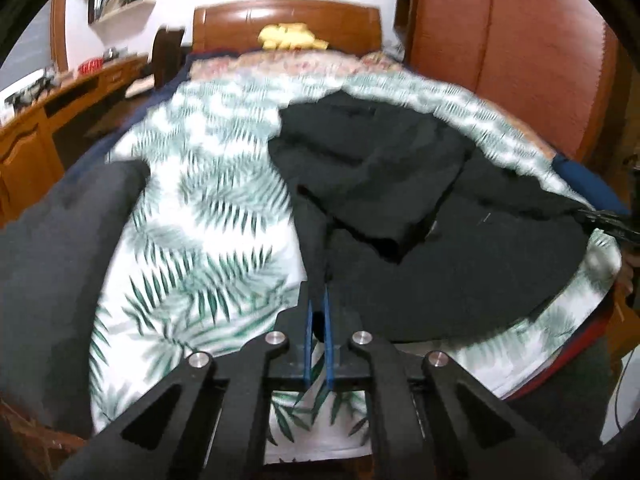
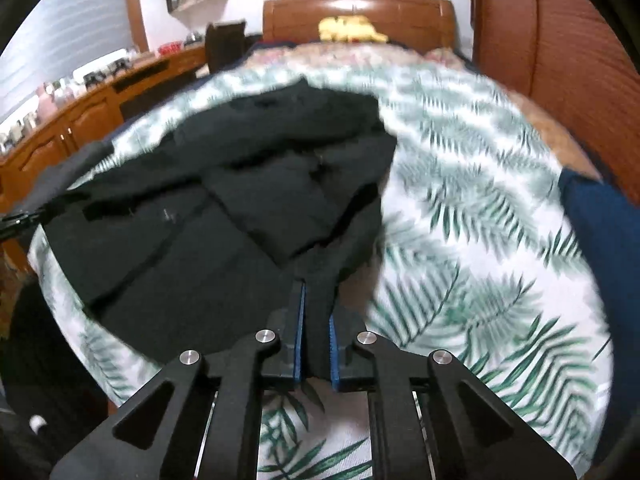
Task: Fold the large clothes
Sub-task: 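Grasp the coat hem with both tools side by side, then lift the hem with both tools and fold it toward the collar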
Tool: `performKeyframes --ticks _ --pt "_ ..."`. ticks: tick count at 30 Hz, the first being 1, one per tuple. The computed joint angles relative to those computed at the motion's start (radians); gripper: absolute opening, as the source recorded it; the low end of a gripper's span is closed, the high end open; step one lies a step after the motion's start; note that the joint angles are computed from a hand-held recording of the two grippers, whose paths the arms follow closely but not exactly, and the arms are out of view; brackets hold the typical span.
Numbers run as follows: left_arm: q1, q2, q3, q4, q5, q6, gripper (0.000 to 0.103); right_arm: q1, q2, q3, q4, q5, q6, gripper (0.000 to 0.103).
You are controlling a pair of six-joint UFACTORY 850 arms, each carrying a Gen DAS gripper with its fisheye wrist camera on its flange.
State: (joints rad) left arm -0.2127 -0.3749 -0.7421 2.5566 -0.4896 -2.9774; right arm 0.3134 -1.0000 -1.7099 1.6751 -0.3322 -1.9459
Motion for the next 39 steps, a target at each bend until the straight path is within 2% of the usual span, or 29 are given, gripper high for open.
performKeyframes --ticks 5,8,13,18,23,27,29,30,34,39 --pt "-0.048 0.137 0.048 -0.072 -0.058 0.112 0.002 0.003 0.116 0.106 0.258 -0.051 -0.242 0.006" --pt "-0.072 0.23 0.086 -0.128 -0.089 0.173 0.002 0.001 0.204 0.191 0.352 -0.101 -0.332 0.006" --pt "-0.126 0.391 0.154 -0.258 -0.147 0.322 0.002 -0.008 0.332 0.307 0.425 -0.156 -0.432 0.006" --pt "-0.197 0.527 0.242 -0.347 -0.22 0.386 0.002 -0.031 0.448 0.43 0.49 -0.234 -0.496 0.006" --pt "-0.246 0.62 0.315 -0.413 -0.258 0.417 0.002 -0.056 0.53 0.526 0.474 -0.292 -0.517 0.006" --pt "-0.251 0.606 0.323 -0.43 -0.265 0.413 0.002 -0.058 0.545 0.555 0.46 -0.3 -0.539 0.006" --pt "-0.221 0.561 0.309 -0.398 -0.239 0.375 0.002 -0.055 0.525 0.543 0.44 -0.29 -0.523 0.006" --pt "-0.222 0.55 0.307 -0.396 -0.236 0.365 0.002 -0.054 0.512 0.532 0.423 -0.284 -0.508 0.006" --pt "-0.152 0.444 0.254 -0.297 -0.196 0.266 0.002 -0.039 0.426 0.458 0.396 -0.227 -0.49 0.006" --pt "-0.088 0.312 0.143 -0.265 -0.17 0.286 0.002 -0.041 0.318 0.351 0.377 -0.215 -0.458 0.006"
